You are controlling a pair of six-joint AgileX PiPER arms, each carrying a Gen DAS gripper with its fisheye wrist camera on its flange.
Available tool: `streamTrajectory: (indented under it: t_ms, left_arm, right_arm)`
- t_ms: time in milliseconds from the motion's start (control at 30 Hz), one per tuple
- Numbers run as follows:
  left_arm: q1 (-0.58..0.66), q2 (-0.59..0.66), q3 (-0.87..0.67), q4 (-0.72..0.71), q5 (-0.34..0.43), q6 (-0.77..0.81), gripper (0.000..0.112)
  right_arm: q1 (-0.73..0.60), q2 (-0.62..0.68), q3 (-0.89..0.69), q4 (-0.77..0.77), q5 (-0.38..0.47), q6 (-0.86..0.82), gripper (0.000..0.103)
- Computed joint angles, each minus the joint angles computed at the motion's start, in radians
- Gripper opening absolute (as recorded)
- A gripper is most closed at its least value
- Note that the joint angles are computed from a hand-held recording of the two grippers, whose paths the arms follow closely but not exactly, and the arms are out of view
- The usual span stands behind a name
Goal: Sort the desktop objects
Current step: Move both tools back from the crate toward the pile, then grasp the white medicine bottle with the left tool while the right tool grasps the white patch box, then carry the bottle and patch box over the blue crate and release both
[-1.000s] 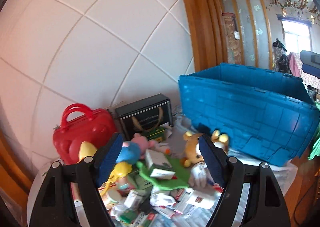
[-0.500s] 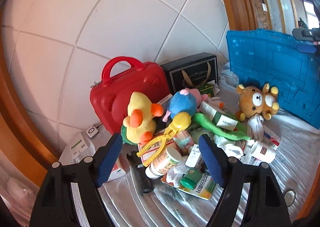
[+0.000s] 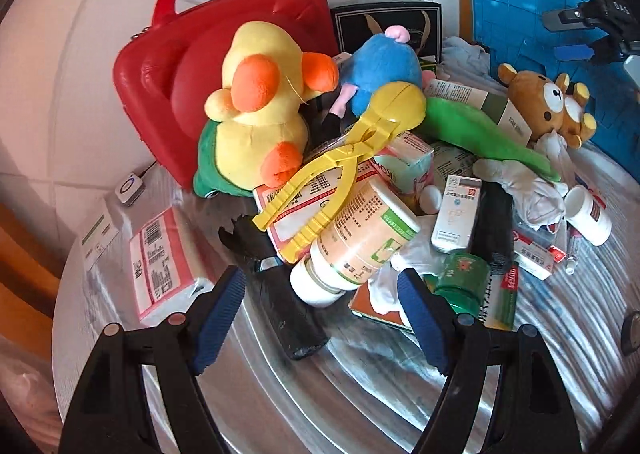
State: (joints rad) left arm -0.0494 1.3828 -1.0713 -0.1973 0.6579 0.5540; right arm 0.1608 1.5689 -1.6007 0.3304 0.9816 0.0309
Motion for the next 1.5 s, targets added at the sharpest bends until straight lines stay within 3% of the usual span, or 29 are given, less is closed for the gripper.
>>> streamTrajectory:
  t_ms: [100, 233, 400, 500, 600, 733, 1000, 1033, 1067, 1100, 1333, 1500]
  left_arm:
    - [0.041, 0.086, -0.050, -0.191, 0.021, 0.257, 0.078]
    - [0.048, 0.169, -0.087, -0.343, 0.082, 0.512, 0.078]
    - [0.051, 0.243, -0.128, -0.408, 0.141, 0.659, 0.075]
    - [0.052, 0.297, -0.193, -0.405, 0.228, 0.649, 0.074]
    - [-0.011, 0.327, -0.209, -0.315, 0.217, 0.517, 0.074]
    - [-0.007, 0.313, -0.171, -0.353, 0.193, 0.477, 0.069]
    - [0.005, 0.307, -0.137, -0.401, 0.197, 0.405, 0.055]
    - [0.005, 0.304, -0.128, -0.410, 0.187, 0.402, 0.055]
    - [0.006, 0.301, -0.119, -0.420, 0.179, 0.397, 0.055]
    - [0.007, 0.297, -0.110, -0.429, 0.172, 0.392, 0.054]
    - [-0.002, 0.221, -0.035, -0.426, 0.150, 0.354, 0.053]
    - [-0.007, 0.123, 0.002, -0.429, 0.159, 0.319, 0.053]
  right_arm:
    - [-0.007, 0.083, -0.043, 0.021, 0.015, 0.012, 0.103]
    - [0.007, 0.144, -0.075, 0.000, 0.019, 0.033, 0.103]
    - [0.012, 0.188, -0.083, -0.013, 0.017, 0.035, 0.103]
    - [0.005, 0.213, -0.077, 0.004, 0.000, 0.028, 0.103]
    - [-0.004, 0.254, -0.099, 0.032, 0.006, 0.030, 0.103]
    - [-0.018, 0.321, -0.166, 0.109, 0.062, 0.004, 0.103]
    - [0.005, 0.526, -0.407, 0.060, 0.189, 0.074, 0.103]
    - [0.006, 0.547, -0.429, 0.065, 0.197, 0.070, 0.101]
    - [0.005, 0.552, -0.423, 0.066, 0.184, 0.068, 0.085]
    - [0.005, 0.555, -0.414, 0.064, 0.174, 0.061, 0.083]
    - [0.077, 0.363, -0.207, -0.059, 0.026, -0.032, 0.082]
    - [0.121, 0.233, -0.139, -0.134, -0.016, -0.043, 0.082]
